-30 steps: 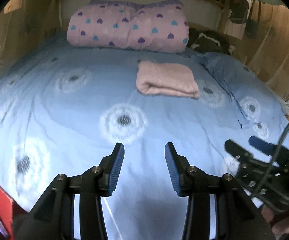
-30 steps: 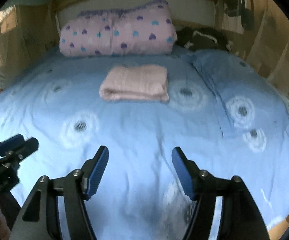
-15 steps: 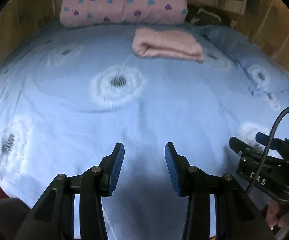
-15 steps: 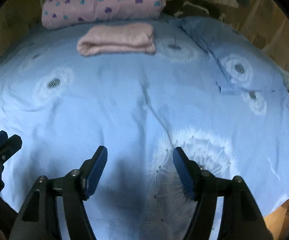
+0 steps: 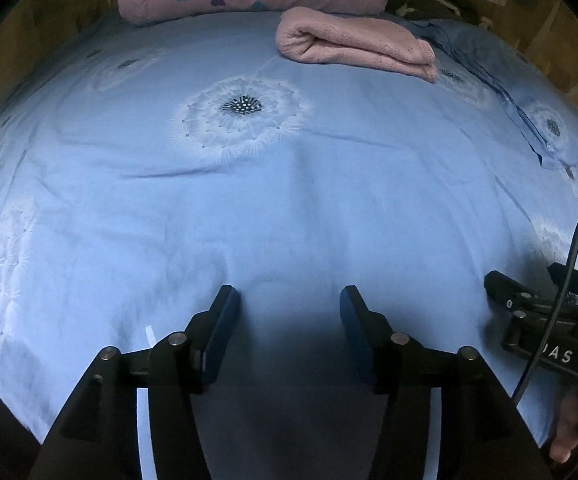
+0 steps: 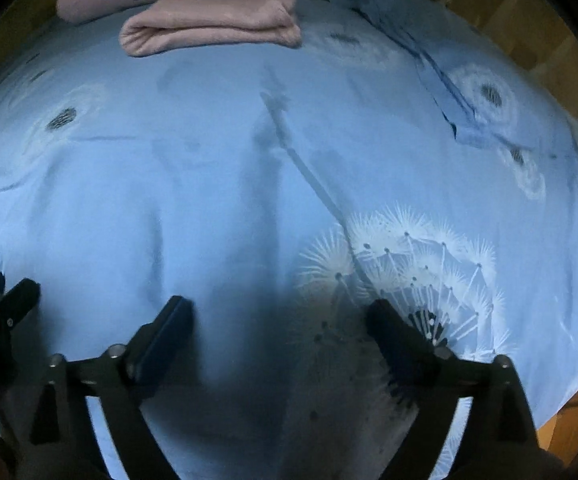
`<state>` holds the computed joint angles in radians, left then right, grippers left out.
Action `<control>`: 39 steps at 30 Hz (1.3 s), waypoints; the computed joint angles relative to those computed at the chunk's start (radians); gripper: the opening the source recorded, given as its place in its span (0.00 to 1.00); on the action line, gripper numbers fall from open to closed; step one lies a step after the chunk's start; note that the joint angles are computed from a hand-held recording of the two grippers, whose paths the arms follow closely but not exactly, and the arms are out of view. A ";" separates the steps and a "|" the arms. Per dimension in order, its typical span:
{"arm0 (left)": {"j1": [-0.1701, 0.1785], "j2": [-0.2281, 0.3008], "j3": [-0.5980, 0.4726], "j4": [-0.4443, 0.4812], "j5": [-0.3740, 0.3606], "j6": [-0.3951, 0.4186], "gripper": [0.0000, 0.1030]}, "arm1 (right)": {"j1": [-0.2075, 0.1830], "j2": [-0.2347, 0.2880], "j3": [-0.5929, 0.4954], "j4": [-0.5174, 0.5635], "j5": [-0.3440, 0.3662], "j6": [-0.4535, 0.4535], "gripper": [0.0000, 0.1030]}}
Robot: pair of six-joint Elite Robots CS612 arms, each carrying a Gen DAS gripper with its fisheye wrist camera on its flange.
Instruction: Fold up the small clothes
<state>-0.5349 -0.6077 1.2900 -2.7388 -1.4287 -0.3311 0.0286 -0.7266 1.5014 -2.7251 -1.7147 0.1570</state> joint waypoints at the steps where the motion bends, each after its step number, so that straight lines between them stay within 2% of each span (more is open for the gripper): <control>1: 0.001 0.001 -0.002 0.002 -0.001 0.001 0.35 | -0.004 0.001 -0.002 0.003 0.009 0.000 0.94; 7: 0.008 0.013 -0.025 0.013 -0.019 0.009 0.44 | -0.011 0.017 -0.031 0.030 0.022 -0.010 0.99; 14: 0.006 0.038 -0.062 0.021 0.006 0.021 0.59 | -0.016 0.042 -0.078 0.063 0.041 -0.017 1.00; 21: 0.005 0.046 -0.072 0.015 0.015 0.021 0.62 | -0.014 0.056 -0.101 0.067 0.033 -0.014 1.00; 28: 0.008 0.044 -0.068 0.005 0.006 0.029 0.62 | -0.015 0.047 -0.094 0.077 0.039 0.010 1.00; 30: 0.007 0.042 -0.066 0.007 0.011 0.026 0.62 | -0.018 0.039 -0.086 0.076 0.055 0.026 0.99; 32: 0.006 0.041 -0.068 0.014 0.014 0.022 0.61 | -0.028 0.026 -0.068 0.041 0.104 0.054 0.95; 34: 0.009 0.040 -0.079 0.029 0.005 0.003 0.54 | -0.041 0.012 -0.049 -0.013 0.166 0.101 0.94; 36: 0.018 0.044 -0.099 0.005 -0.005 -0.011 0.52 | -0.056 0.003 -0.039 -0.075 0.236 0.128 0.94; 39: 0.036 0.086 -0.188 -0.063 0.037 -0.010 0.52 | -0.074 0.019 -0.075 -0.120 0.296 0.132 0.94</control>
<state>-0.4989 -0.5221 1.1022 -2.8016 -1.3917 -0.3410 -0.0450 -0.7080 1.4260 -2.8450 -1.4185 0.2891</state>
